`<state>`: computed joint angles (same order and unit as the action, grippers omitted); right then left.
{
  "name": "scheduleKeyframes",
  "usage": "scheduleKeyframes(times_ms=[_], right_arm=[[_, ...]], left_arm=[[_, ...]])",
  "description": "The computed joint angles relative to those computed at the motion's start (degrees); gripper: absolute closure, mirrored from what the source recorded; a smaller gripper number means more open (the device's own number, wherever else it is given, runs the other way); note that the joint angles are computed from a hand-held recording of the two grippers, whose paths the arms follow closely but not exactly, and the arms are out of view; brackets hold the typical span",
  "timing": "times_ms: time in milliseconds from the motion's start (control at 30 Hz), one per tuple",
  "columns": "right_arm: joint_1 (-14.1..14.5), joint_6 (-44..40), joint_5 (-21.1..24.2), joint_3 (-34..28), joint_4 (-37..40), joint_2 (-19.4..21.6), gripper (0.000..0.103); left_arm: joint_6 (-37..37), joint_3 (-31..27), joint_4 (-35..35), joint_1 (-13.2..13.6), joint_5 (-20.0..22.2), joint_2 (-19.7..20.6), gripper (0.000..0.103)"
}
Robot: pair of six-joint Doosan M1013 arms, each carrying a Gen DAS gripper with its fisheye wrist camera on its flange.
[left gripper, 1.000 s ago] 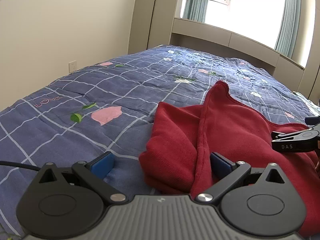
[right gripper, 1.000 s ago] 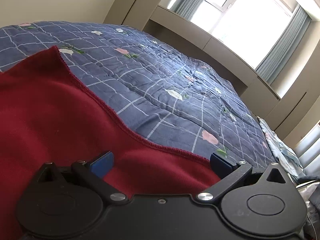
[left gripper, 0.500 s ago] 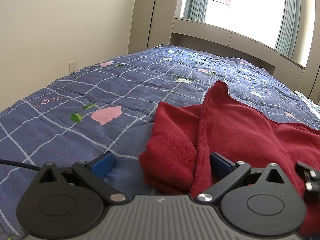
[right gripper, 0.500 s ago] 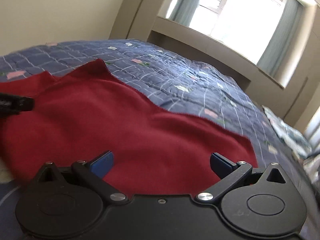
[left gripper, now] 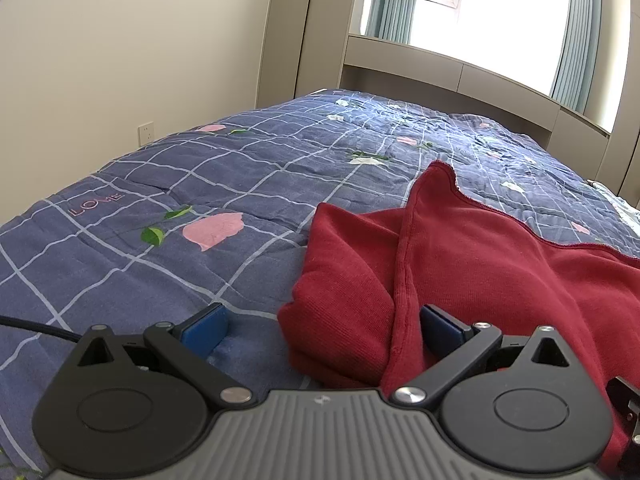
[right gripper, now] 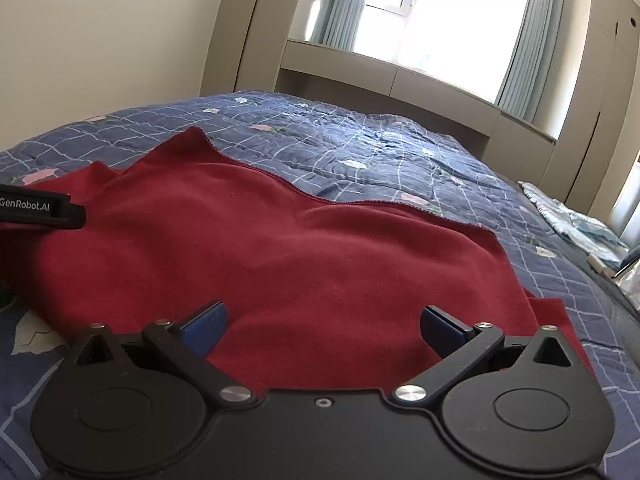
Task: Fold small clothes
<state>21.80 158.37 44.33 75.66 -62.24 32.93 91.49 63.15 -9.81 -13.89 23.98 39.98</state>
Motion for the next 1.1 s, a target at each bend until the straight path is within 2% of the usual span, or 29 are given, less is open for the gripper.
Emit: scheduleKeyframes(times_ms=[400, 667, 767, 833, 867, 1000, 1100], right_arm=[[-1.0, 1.1, -3.1, 0.8, 2.7, -0.7, 0.001], [-1.0, 1.3, -3.3, 1.0, 2.7, -0.7, 0.001], [-1.1, 1.4, -3.6, 1.0, 2.9, -0.8, 0.0], [-1.1, 1.4, -3.6, 1.0, 2.9, -0.8, 0.001], [-1.1, 1.4, -3.7, 1.0, 3.0, -0.8, 0.0], [-1.2, 1.7, -4.1, 1.2, 3.1, -0.9, 0.0], [-1.2, 1.7, -4.1, 1.2, 3.1, -0.9, 0.0]], left_arm=[[0.0, 0.0, 0.1, 0.0, 0.0, 0.0, 0.0], [0.0, 0.0, 0.0, 0.0, 0.1, 0.0, 0.001], [4.9, 0.4, -6.6, 0.8, -0.1, -0.4, 0.0], [14.0, 1.5, -17.4, 1.8, -0.7, -1.1, 0.0], [16.2, 2.1, -21.0, 2.2, -0.8, -1.6, 0.0], [10.1, 3.5, -20.0, 3.0, 1.7, -3.3, 0.0], [10.7, 4.5, -22.2, 3.5, 4.7, -4.1, 0.0]])
